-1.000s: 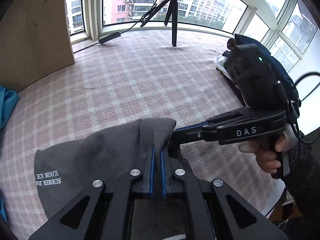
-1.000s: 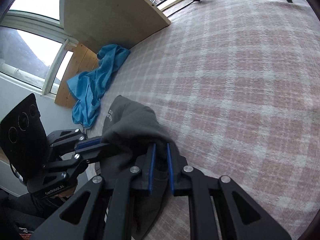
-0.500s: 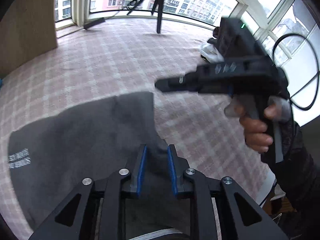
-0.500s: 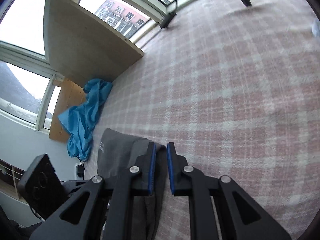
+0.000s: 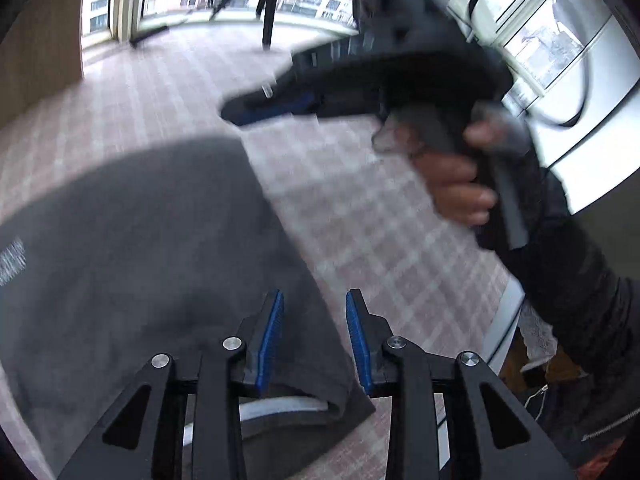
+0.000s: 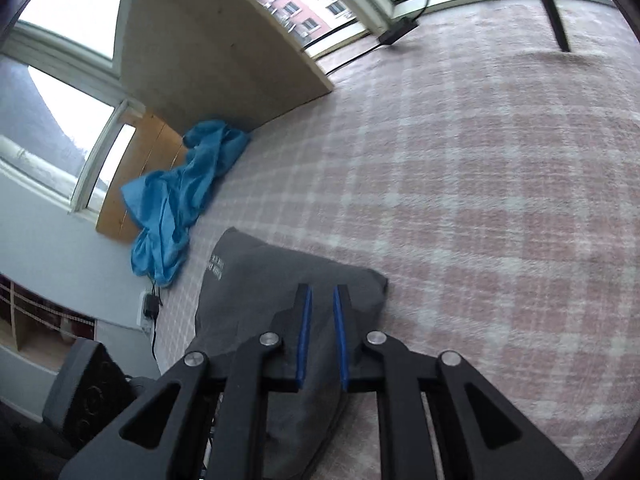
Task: Fold clothes
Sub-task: 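Open both tools and release the folded sweatshirt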
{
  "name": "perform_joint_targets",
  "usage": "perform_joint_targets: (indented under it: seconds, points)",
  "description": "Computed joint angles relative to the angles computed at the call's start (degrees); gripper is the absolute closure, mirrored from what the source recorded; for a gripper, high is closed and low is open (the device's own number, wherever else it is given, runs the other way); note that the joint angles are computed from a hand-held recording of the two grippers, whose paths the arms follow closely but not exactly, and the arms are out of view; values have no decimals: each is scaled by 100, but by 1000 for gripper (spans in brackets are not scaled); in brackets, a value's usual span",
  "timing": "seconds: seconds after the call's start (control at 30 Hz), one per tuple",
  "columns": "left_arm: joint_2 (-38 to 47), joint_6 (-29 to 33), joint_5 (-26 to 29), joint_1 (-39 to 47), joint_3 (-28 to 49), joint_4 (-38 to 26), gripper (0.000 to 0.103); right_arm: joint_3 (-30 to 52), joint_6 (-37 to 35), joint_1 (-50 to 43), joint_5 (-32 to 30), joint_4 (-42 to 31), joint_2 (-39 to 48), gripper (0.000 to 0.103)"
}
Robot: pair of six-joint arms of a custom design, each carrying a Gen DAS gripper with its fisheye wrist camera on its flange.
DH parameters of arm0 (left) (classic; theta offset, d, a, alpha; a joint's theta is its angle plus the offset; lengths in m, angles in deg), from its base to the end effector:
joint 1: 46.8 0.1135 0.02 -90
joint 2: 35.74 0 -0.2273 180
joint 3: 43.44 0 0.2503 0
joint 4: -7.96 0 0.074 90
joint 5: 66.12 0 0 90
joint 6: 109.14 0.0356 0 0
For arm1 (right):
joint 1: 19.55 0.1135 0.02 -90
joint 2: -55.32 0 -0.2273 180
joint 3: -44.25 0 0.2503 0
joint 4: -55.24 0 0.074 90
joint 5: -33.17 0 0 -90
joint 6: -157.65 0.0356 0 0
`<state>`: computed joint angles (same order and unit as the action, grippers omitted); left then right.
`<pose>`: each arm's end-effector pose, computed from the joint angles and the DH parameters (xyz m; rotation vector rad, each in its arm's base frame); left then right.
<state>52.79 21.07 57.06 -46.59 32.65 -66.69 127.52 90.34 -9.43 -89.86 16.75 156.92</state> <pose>0.2639 -0.0185 0.1831 0.9766 2.6213 -0.7575 0.3511 0.0824 0.1705 0.0561 2.5979 0.9540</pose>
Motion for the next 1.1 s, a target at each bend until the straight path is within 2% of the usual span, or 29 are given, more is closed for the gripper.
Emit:
perform_joint_targets:
  seconds: [0.03, 0.07, 0.17, 0.23, 0.3, 0.37, 0.43, 0.5, 0.6, 0.67, 0.77, 0.87, 0.9, 1.0, 1.07, 1.1]
  points:
    - [-208, 62, -6, -36, -352, 222, 73, 229, -58, 172, 275, -141, 237, 91]
    - [-415, 121, -12, -76, -698, 442, 71, 369, -76, 247, 413, -158, 424, 97]
    - [-858, 281, -311, -257, -871, 289, 68, 423, 120, 40, 332, 2, 572, 102]
    - [-810, 241, -340, -170, -584, -149, 68, -19, 283, -45, 553, 135, -30, 94]
    - [-921, 386, -244, 151, -322, -653, 69, -694, 477, 19, 563, 232, -817, 91]
    - [-1250, 771, -167, 780, -130, -1100, 69, -1350, 716, 136, 474, 243, -1626, 75]
    - [-1293, 1189, -86, 1542, 277, -1522, 66, -1842, 969, 569, 670, 288, -2130, 75]
    - [-1012, 1650, -146, 2429, 754, -1743, 66, -2228, 1269, 1163, 990, 356, -2464, 75]
    - [-277, 1988, -253, 3417, 1435, -1547, 66, -2566, 1779, 2137, 1579, 384, -2721, 75]
    - [404, 2077, -235, 3729, 1890, -1466, 67, -2485, 2129, 2637, 2053, 310, -2535, 75]
    - [1293, 2396, -389, 3905, 2179, -1378, 68, -2440, 2491, 2994, 2620, -151, -2664, 84]
    - [1290, 3076, -1033, 3871, 1657, -922, 70, -2202, 2819, 3235, 3037, -934, -2902, 84]
    - [1354, 3296, -1001, 3972, 1741, -1057, 70, -2100, 2933, 3311, 3160, -1208, -2968, 84]
    - [2004, 3286, -722, 4238, 2906, -1871, 69, -1890, 3341, 3484, 3775, -1673, -3203, 76]
    - [2512, 2968, -449, 4256, 3761, -2157, 64, -1816, 3652, 3501, 4271, -1705, -3256, 49]
    - [2656, 2651, -410, 4156, 3970, -2092, 59, -1799, 3812, 3499, 4540, -1641, -3222, 43]
